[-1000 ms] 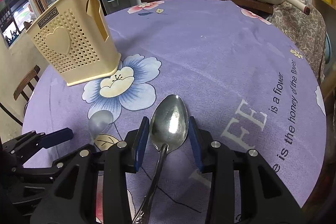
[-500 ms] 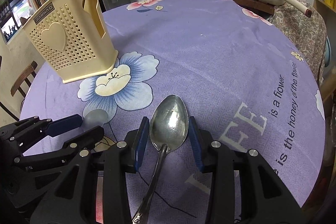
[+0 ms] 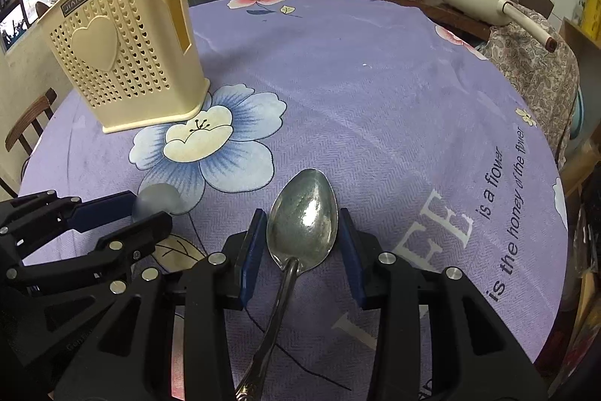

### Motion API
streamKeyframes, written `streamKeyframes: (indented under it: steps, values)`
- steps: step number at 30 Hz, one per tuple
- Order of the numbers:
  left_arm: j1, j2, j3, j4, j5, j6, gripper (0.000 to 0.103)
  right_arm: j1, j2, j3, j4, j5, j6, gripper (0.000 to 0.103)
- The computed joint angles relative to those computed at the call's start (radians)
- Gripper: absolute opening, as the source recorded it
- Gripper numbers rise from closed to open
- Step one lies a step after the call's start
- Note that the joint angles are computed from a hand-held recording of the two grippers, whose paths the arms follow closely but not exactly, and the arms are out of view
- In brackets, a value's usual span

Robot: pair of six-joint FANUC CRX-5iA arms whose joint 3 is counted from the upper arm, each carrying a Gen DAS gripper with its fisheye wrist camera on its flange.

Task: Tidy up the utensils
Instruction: 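Raise both spoons upright and carry them over the cream holder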

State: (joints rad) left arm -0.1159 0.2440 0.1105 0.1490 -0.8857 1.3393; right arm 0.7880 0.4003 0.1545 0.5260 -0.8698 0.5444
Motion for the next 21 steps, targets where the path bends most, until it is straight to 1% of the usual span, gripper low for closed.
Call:
streamKeyframes:
  steps: [6,11,17,21]
  values:
    - [0.028,-0.018,-0.031,0.029,0.019,-0.005,0.034,-0.004,-0.007,-0.01,-0.003,0.018,-0.005,0.039]
    - [0.052,-0.058,-0.086,0.079,0.073,-0.025,0.034,-0.013,-0.045,-0.062,0.012,0.099,-0.05,0.039]
    - [0.074,-0.13,-0.155,0.13,0.159,-0.055,0.034,-0.021,-0.094,-0.118,0.032,0.197,-0.094,0.039]
    - [0.093,-0.189,-0.207,0.185,0.218,-0.095,0.034,-0.015,-0.131,-0.159,0.097,0.238,-0.146,0.039]
